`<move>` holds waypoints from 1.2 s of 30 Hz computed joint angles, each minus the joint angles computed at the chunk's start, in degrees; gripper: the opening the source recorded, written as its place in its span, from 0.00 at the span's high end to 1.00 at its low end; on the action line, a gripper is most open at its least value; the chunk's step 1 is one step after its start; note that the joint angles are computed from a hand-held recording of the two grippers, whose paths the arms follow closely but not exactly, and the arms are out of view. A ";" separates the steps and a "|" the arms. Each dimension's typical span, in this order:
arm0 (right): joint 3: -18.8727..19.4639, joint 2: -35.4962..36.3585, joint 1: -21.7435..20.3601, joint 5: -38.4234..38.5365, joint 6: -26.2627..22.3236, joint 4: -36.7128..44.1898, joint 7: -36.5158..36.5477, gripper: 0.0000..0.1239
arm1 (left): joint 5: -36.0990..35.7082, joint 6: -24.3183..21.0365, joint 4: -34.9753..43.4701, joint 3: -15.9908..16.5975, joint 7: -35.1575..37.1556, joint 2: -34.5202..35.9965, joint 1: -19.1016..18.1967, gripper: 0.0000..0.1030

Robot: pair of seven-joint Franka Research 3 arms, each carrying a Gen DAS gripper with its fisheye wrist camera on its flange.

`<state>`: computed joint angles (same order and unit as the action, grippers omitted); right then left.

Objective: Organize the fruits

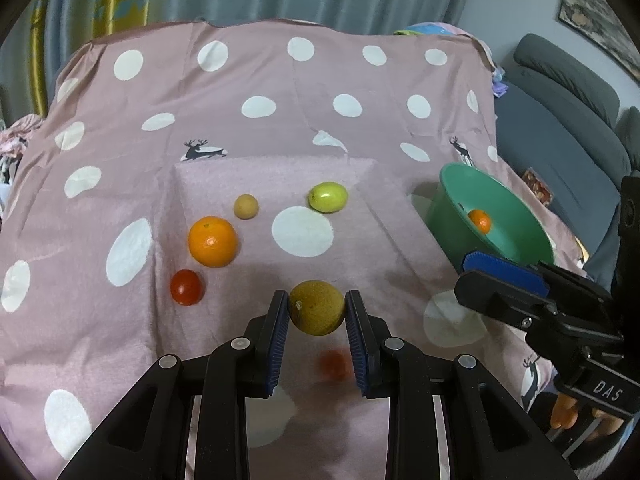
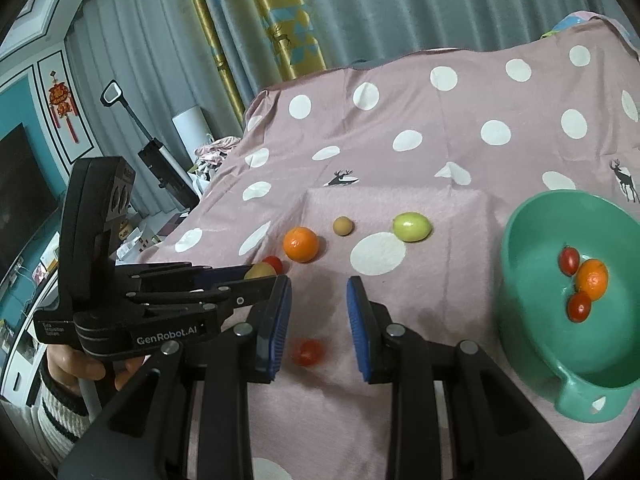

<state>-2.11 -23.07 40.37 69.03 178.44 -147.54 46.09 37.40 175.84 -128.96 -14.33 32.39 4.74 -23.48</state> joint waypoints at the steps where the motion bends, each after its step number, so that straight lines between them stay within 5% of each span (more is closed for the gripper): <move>1: 0.06 -0.01 -0.22 -0.27 -0.02 -0.11 0.21 0.76 | -0.02 -0.27 0.14 -0.07 0.09 0.11 -0.07 0.72; 8: 2.29 3.02 -4.84 -6.39 -7.56 1.60 4.80 0.74 | -0.71 0.56 -1.57 0.69 -1.58 -1.59 0.90 0.72; 12: 3.30 7.79 -6.15 -7.77 -12.71 6.06 3.63 0.63 | 4.65 1.73 -3.45 1.40 -8.55 -4.07 2.80 0.72; 23: 9.41 21.56 -11.97 -16.94 -23.94 19.47 6.00 0.63 | 8.75 3.82 -6.05 -0.31 -15.30 -6.53 8.54 0.72; 27: 11.04 25.36 -12.76 -27.18 -23.59 22.81 12.52 0.62 | 3.60 3.92 -6.31 -0.36 -10.89 -5.71 8.40 0.72; 36: 12.42 29.45 -14.26 -28.02 -26.85 28.26 12.32 0.63 | -8.88 6.30 -9.43 0.43 -1.41 -6.53 8.30 0.72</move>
